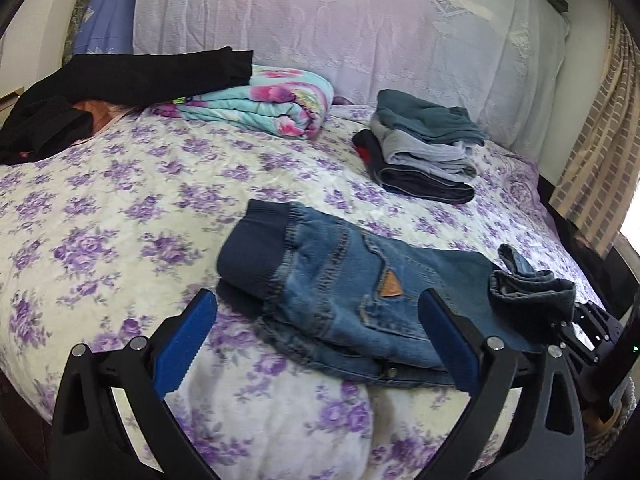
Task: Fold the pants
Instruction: 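Lift the cuff and fold the leg toward the waistband, then open the right tool, then grasp the dark ribbed waistband with the left tool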
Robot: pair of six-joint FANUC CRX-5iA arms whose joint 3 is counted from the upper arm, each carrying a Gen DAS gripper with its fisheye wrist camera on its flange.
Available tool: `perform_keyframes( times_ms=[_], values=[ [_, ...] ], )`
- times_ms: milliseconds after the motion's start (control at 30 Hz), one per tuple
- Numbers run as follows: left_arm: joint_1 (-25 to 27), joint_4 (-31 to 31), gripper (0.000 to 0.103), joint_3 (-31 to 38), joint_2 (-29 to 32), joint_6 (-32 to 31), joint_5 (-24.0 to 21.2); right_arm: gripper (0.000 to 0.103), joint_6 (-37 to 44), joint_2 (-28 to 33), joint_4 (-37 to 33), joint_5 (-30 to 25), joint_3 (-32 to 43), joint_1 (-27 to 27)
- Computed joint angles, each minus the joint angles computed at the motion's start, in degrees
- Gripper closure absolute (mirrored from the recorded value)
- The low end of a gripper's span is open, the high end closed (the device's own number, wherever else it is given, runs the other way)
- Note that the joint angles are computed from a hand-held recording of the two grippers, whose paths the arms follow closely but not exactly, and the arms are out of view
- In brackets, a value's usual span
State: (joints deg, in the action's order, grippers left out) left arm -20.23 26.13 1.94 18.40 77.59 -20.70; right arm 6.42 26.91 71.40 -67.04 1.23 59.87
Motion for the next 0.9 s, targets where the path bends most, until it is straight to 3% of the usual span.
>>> perform_keyframes(
  times_ms=[67,133,167,267,400,500,667,733,767,833,900],
  values=[
    [0.48,-0.35,0.005,-0.08,0.03,0.76,-0.36,0.087,2.61,0.92,-2.02,-0.27,1.45,0.29],
    [0.78,-0.13,0.005,-0.18,0.17,1.16,-0.65,0.081,12.26,3.36,-8.53,-1.22,5.53,0.9],
    [0.88,-0.22,0.005,-0.11,0.26,1.45,-0.91,0.065,17.12,4.13,-9.79,-1.09,6.15,1.39],
    [0.91,-1.63,0.005,0.35,0.42,2.73,-1.53,0.053,20.99,3.01,-7.74,-0.39,4.05,3.18],
    [0.84,-3.08,0.005,1.13,0.84,3.74,-2.41,0.037,17.13,-5.74,-8.26,11.42,-2.63,3.54],
    [0.89,-3.04,0.005,1.09,0.92,4.29,-2.61,0.028,6.58,-10.71,-3.44,16.43,-6.75,2.12],
    [0.98,-1.44,0.005,0.41,0.71,3.11,-2.27,0.027,-1.32,-13.1,-13.61,24.42,-7.13,-3.21],
    [0.99,-3.75,0.005,1.24,0.86,5.14,-3.07,0.027,-3.36,-12.75,-12.91,28.52,-8.12,-4.45],
    [1.0,-5.6,0.005,2.09,1.13,6.89,-3.98,0.027,-1.02,-12.58,-15.73,30.81,-7.88,-4.56],
    [1.15,-8.15,0.005,3.44,1.68,9.6,-5.84,0.026,8.85,-11.53,-28.43,35.23,-5.72,-4.45],
    [1.39,-8.66,0.005,3.9,2.15,10.51,-6.85,0.025,15.0,-9.89,-33.18,32.31,-3.73,-2.75]
  ],
)
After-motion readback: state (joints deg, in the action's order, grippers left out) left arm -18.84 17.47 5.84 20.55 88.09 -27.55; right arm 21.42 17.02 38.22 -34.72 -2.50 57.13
